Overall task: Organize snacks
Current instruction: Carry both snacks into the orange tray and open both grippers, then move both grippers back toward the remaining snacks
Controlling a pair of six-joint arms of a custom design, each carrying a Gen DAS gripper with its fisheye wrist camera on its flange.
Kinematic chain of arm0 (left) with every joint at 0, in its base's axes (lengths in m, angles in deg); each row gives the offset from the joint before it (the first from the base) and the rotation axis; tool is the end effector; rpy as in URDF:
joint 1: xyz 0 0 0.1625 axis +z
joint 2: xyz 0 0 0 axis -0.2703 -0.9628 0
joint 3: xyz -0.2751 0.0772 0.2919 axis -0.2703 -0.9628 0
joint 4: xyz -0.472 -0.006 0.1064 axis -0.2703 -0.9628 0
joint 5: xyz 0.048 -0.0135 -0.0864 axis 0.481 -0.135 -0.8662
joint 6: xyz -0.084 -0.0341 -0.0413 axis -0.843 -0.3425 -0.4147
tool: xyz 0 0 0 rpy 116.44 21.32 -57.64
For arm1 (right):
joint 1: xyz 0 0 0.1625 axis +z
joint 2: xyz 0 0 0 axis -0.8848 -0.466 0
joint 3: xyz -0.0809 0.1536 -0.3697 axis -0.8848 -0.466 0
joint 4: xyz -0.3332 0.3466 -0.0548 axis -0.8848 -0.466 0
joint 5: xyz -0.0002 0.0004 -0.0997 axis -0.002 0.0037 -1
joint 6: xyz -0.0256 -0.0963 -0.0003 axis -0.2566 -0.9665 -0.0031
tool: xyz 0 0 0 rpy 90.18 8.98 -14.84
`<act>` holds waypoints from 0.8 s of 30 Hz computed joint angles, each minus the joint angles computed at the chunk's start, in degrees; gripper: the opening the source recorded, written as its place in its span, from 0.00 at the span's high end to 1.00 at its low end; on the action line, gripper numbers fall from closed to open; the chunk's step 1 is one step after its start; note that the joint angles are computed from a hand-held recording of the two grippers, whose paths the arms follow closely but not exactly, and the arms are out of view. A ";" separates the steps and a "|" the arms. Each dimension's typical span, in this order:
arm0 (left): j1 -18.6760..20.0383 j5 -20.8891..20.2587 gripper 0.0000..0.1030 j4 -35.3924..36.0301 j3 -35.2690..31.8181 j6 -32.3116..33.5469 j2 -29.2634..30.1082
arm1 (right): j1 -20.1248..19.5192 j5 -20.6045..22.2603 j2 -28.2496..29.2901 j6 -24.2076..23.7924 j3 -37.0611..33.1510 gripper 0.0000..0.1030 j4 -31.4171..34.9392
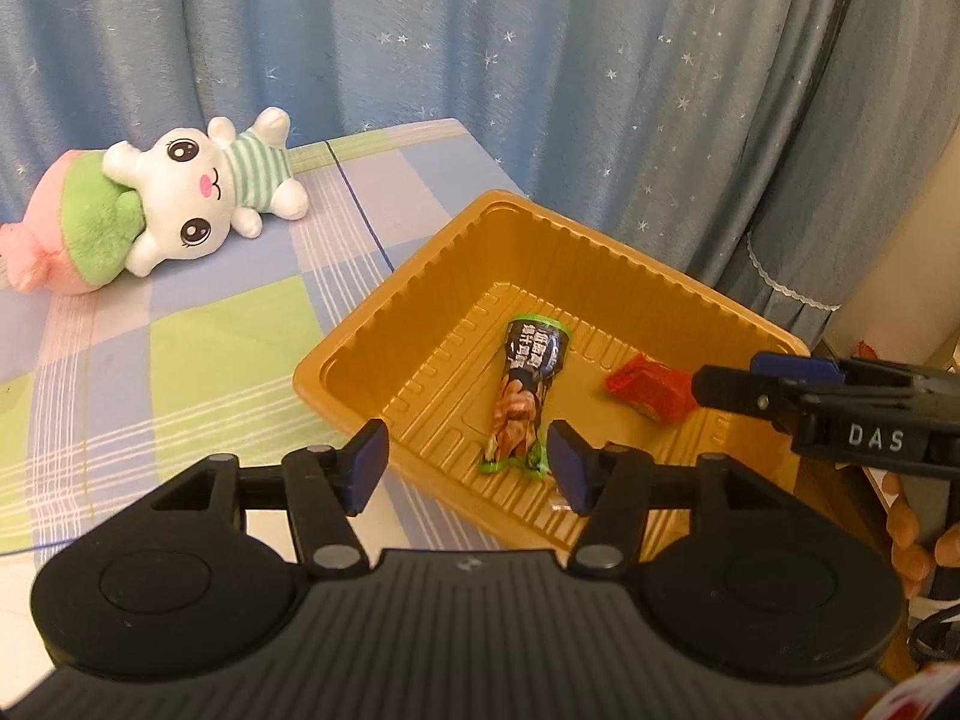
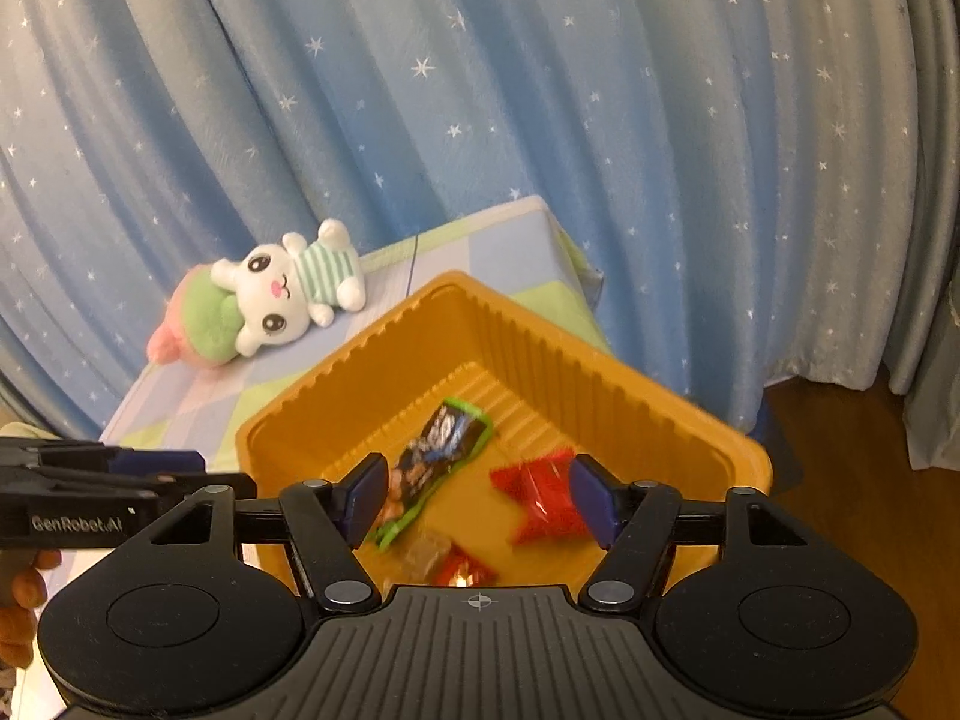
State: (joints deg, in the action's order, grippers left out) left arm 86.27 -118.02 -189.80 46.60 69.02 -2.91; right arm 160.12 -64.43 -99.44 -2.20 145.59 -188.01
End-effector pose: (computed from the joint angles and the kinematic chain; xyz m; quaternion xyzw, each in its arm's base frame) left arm -0.0957 -0.8142 0.1977 0.3269 0.8883 -0.2018 0.2515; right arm 0.1986 -0.7306 0.0451 0.0631 -0.8839 0.4265 0.1815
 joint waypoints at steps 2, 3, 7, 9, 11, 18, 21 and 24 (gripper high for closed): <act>-0.03 -0.49 0.42 0.05 1.29 -0.35 -1.23 | 0.35 -0.46 -0.70 0.47 1.65 0.32 -0.72; -0.04 -0.69 0.42 0.09 1.87 -0.46 -1.77 | 0.59 -0.73 -1.05 0.66 2.48 0.31 -1.19; 0.04 -1.53 0.42 -0.29 4.73 -0.82 -4.37 | 1.70 -2.05 -2.25 1.18 5.65 0.29 -3.61; 0.24 -2.32 0.42 -0.20 6.15 -1.42 -5.87 | 2.37 -2.94 -2.66 1.85 7.02 0.28 -4.69; 0.40 -2.87 0.42 -0.07 7.65 -1.80 -7.52 | 3.13 -3.91 -2.87 2.50 8.16 0.28 -5.87; 1.11 -3.70 0.41 0.64 13.17 -1.52 -13.93 | 6.62 -8.32 -2.81 4.94 10.95 0.27 -8.86; 1.73 -4.16 0.41 1.04 15.39 -1.02 -16.78 | 8.27 -10.14 -2.38 5.65 12.01 0.27 -10.55; 2.52 -4.76 0.41 2.17 17.28 -0.61 -19.69 | 10.02 -11.93 -1.71 7.08 12.71 0.27 -11.28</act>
